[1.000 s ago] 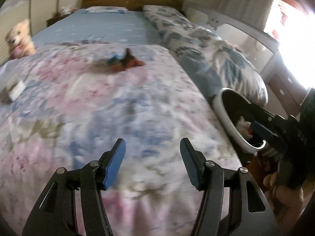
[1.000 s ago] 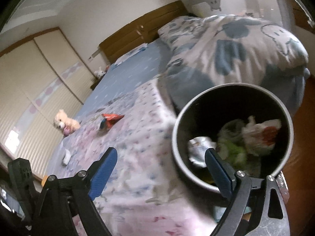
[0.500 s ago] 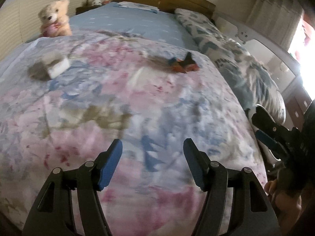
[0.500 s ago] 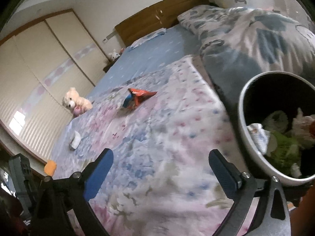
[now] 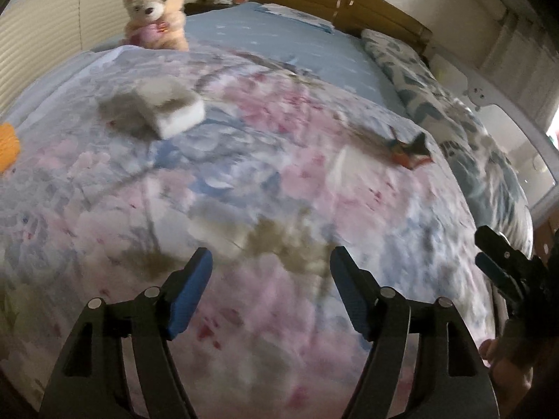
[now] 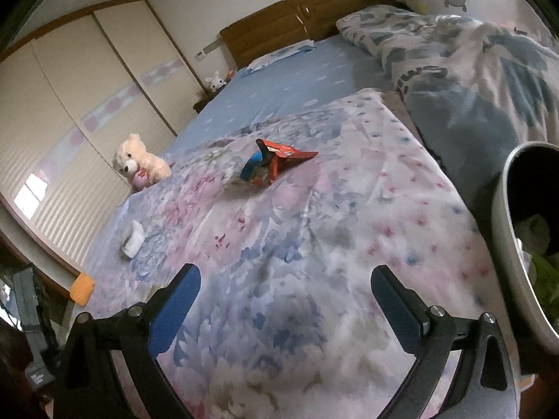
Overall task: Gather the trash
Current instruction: 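Move both tools back toward the white sponge and red snack bag on the bed, then grasp the white sponge with the left tool while the right tool grasps the red snack bag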
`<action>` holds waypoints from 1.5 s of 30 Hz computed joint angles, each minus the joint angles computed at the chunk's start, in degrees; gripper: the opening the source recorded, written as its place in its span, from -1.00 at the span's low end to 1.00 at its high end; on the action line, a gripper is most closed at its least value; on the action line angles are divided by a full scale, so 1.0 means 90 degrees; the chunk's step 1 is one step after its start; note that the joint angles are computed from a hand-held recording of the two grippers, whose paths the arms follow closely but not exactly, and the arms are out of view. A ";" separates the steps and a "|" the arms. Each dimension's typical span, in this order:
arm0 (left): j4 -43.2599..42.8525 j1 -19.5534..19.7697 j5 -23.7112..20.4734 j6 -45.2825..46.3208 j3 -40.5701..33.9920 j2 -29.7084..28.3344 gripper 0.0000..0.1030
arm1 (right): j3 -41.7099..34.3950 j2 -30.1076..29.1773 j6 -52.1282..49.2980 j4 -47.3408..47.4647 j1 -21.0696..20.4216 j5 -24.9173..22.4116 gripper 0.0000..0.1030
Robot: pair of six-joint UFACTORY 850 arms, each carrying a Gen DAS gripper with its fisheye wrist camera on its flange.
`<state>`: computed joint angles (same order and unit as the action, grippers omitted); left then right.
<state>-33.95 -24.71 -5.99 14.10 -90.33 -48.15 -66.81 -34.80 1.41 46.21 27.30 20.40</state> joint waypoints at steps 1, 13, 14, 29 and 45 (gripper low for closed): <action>0.0373 0.0024 -0.0010 -0.0384 -0.0054 -0.0035 0.40 | -0.0084 -0.0054 -0.0098 0.0076 -0.0012 -0.0028 0.92; 0.4205 0.0353 -0.0449 -0.4546 -0.1108 -0.0664 0.44 | -0.1246 -0.0827 -0.1120 0.0645 -0.0235 -0.0646 0.92; 0.4232 0.0374 -0.0489 -0.4593 -0.1208 -0.0720 0.44 | -0.1340 -0.0893 -0.1236 0.0730 -0.0258 -0.0695 0.92; 0.5466 0.0468 -0.1964 -0.5566 -0.3965 -0.2251 0.60 | -0.2631 -0.1675 -0.3442 0.2794 -0.0639 -0.1121 0.90; 0.6007 0.0466 -0.1844 -0.5886 -0.3911 -0.2264 0.06 | -0.3315 -0.2081 -0.7058 0.6093 -0.0655 -0.0800 -0.54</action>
<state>20.11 -20.52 -22.58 -38.88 -125.53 -68.52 -96.64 -53.53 -62.11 101.04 21.40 13.20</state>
